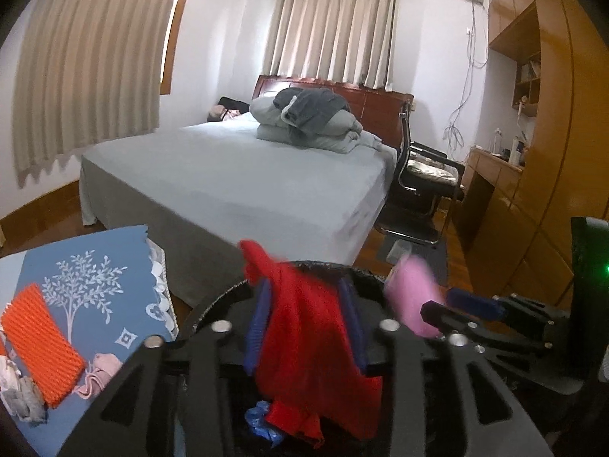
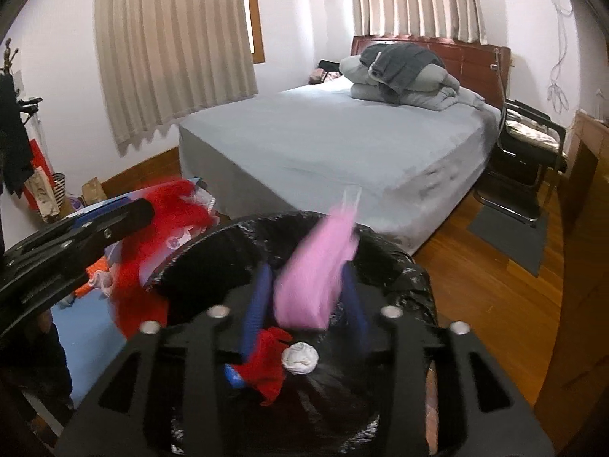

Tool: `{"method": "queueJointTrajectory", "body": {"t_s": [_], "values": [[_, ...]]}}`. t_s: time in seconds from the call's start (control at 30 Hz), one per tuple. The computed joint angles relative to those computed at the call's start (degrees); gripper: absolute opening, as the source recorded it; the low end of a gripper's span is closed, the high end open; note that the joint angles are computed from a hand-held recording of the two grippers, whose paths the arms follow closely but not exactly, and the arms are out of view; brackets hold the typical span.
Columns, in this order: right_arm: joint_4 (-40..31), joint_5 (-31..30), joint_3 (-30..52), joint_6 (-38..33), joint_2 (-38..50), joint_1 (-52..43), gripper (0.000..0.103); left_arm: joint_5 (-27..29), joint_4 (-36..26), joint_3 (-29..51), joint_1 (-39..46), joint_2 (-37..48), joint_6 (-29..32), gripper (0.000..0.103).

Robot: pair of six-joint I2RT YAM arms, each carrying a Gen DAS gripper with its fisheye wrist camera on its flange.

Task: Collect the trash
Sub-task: 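Open both tools to drop the sponge and red cloth into the bin, then grasp the pink towel on the tablecloth with the right tool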

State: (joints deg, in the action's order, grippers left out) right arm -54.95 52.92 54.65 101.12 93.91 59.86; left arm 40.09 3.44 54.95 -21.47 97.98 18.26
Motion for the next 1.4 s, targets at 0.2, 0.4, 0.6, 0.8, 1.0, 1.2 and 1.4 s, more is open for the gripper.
{"method": "queueJointTrajectory", "body": {"t_s": [0.2,0.4,0.6,0.8,1.0,1.2,1.4], "values": [[-3.0,0.6,1.0,4.2,1.6,0.5,0.081,-0.8,-0.1,-0.1,1.8,0.0,0.3,0.058],[-6.4,2.7,4.8,6.4,4.1,1.5,0.095,-1.0,2.1,-0.8,6.9,-0.5,1.5,0.073],[-1.3,4.5,9.6,-1.1,6.3,-0.2,0.097,-1.7,3.8,-0.2,13.7,-0.2,2.2,0.085],[10.5,3.7,14.3,-14.6,10.4,-2.7,0.097,-2.9,4.8,1.8,20.4,2.3,3.2,0.088],[20.6,1.0,20.6,-26.4,16.4,-5.0,0.097,-4.7,5.6,5.1,26.5,6.8,4.3,0.089],[27.9,-2.4,28.4,-37.0,23.4,-7.2,0.097,-6.4,5.8,9.5,30.9,11.9,4.9,0.088],[31.2,-5.9,36.4,-43.7,30.0,-8.9,0.097,-7.9,5.9,13.2,32.9,16.4,5.4,0.088]]}}
